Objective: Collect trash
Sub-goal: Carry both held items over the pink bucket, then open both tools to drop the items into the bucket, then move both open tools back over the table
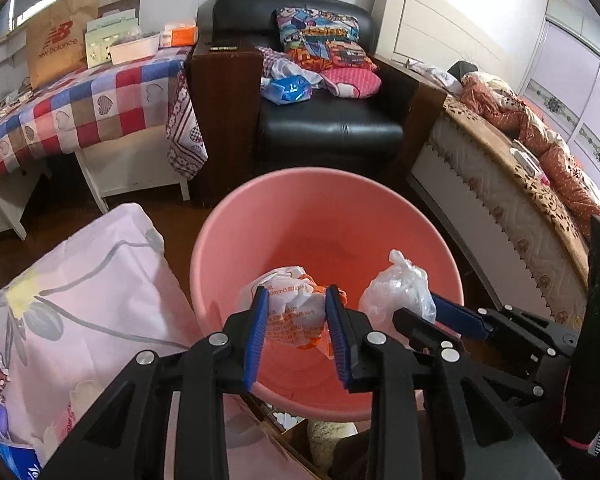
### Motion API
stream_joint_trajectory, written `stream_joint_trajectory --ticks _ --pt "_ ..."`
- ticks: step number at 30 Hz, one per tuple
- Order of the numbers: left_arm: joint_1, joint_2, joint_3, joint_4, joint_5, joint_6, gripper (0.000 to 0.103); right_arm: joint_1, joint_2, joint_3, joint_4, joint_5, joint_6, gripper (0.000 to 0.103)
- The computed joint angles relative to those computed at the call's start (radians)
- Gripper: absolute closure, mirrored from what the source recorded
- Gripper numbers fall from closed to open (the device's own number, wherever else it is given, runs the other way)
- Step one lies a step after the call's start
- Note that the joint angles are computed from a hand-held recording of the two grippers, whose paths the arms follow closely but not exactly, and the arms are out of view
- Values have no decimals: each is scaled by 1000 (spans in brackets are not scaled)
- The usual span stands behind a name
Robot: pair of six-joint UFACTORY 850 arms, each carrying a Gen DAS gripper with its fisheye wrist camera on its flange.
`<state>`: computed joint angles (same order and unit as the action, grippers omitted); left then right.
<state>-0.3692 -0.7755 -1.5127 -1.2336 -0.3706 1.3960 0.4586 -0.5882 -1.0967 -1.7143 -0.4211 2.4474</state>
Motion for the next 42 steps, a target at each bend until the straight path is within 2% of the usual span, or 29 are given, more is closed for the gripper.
stream_joint_trajectory --ticks 4,8,12,14,18,24,29,36,42 --pt "0 -16 -11 73 0 -79 72 -1 -6 -11 35 6 -39 74" --pt "5 -19 -14 83 -8 -107 69 1 -8 -16 56 1 -61 65" --pt "9 -6 -3 49 -21 -82 62 -2 2 -4 30 8 -28 62" --pt "10 8 10 14 -18 -44 61 -2 12 6 10 3 -1 58" --pt "17 39 37 -64 -35 20 61 0 41 30 -28 -2 48 57" --pt "38 107 108 -216 -62 163 61 21 82 64 -57 -45 87 57" --pt "64 195 214 -429 -39 384 61 71 111 80 -102 -102 127 57" --pt "135 293 341 -628 -20 590 61 140 88 39 -213 -114 216 57" --pt "229 361 430 -837 -4 818 61 186 24 -52 -238 -74 208 57"
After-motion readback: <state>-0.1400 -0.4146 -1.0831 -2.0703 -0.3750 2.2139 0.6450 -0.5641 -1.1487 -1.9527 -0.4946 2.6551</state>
